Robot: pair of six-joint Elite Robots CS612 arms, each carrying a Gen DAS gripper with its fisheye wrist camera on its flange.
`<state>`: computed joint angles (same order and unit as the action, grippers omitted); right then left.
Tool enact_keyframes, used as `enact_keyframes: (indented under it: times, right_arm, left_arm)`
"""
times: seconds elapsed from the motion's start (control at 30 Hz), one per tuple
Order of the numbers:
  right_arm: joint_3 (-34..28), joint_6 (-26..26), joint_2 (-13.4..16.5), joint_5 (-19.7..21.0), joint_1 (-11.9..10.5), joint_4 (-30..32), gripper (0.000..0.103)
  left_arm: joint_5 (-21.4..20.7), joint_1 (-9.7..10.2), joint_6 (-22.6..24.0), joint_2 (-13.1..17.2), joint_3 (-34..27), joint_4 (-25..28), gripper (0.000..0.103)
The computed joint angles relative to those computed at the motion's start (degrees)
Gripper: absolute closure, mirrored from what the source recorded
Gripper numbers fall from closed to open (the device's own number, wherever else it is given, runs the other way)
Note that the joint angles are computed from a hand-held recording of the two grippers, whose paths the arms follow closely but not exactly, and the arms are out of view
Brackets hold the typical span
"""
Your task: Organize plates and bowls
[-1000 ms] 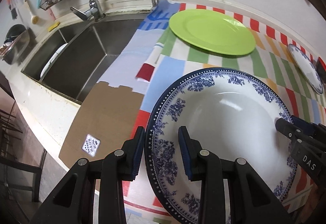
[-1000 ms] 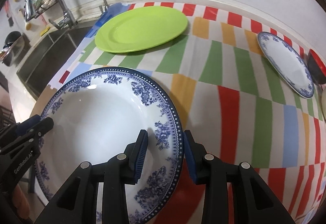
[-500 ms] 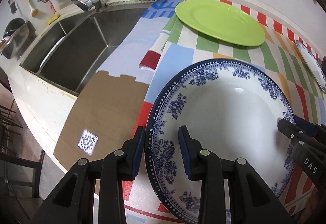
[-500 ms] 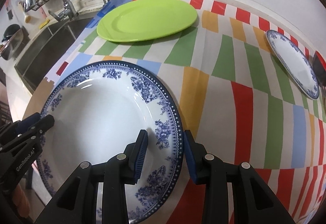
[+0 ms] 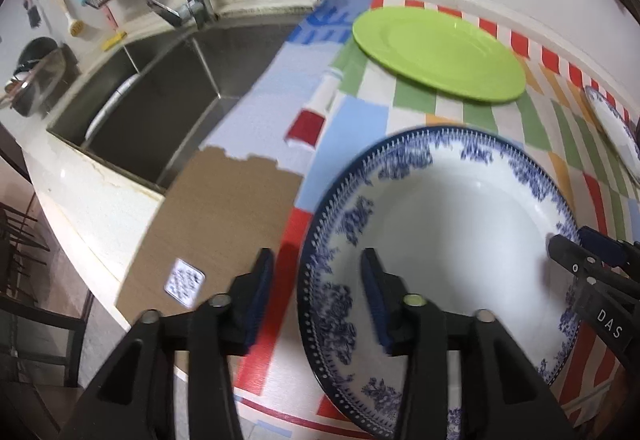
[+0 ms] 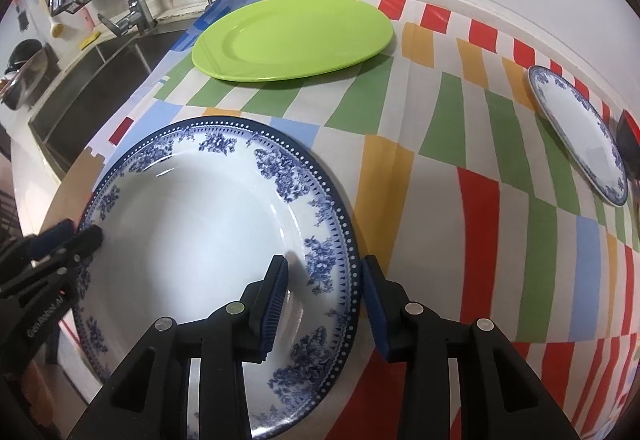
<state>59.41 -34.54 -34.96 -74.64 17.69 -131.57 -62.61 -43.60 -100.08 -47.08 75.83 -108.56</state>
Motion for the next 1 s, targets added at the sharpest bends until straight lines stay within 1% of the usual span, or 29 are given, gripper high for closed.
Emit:
enact_keyframes:
  times: [0.07,0.17,0.23,0.3,0.4,0.6,0.7,0.87,0.93,1.0]
  right_arm:
    - [-0.11,0.1,-0.05,0.26,-0.12,-0.81,0.053]
    - [-0.73,0.0,-0.1,2.01,-0.48,-1.18,0.052]
    - [-1.71,-0.45,0.09,3.29,-0.7,-0.42,0.05]
    - [-2.54,-0.73,0.34,4.28,-0.89,-0.44,0.043]
    - [-4.45,-1.32,1.22,5.11,-0.96,-1.0,0.042]
    - [-10.16,-3.25,3.96,5.38,-0.71,0.68,0.042]
    - [-12.83,-3.33,5.15,5.76,-0.64,1.98,0.042]
    - [-16.71,-2.41,6.97,6.05,-0.32,3.11,0.042]
    - [-18.96,-1.72,8.04,5.67,-0.04,4.65,0.042]
    - [-21.87,-1.01,9.43,5.06,0.34,7.27,0.042]
  left_arm:
    - [1.33,-0.17,0.2,-0.04,-0.74,1.7,0.048]
    - [3.7,-0.45,0.31,-0.06,-2.02,4.18,0.039]
    - [5.11,-0.51,1.03,-0.09,-2.74,5.11,0.029]
    - [6.15,-0.41,1.52,0.08,-3.68,6.22,0.024]
    - [7.16,-0.06,2.34,0.66,-5.5,8.12,0.023]
    - [8.26,0.91,2.6,1.69,-8.33,11.05,0.022]
    - [8.25,1.46,3.67,1.84,-8.87,10.74,0.022]
    - [8.56,2.65,7.49,1.72,-8.93,9.27,0.022]
    - [8.72,3.2,8.74,1.63,-8.82,9.03,0.022]
    - [8.66,3.68,10.13,1.36,-8.21,7.49,0.022]
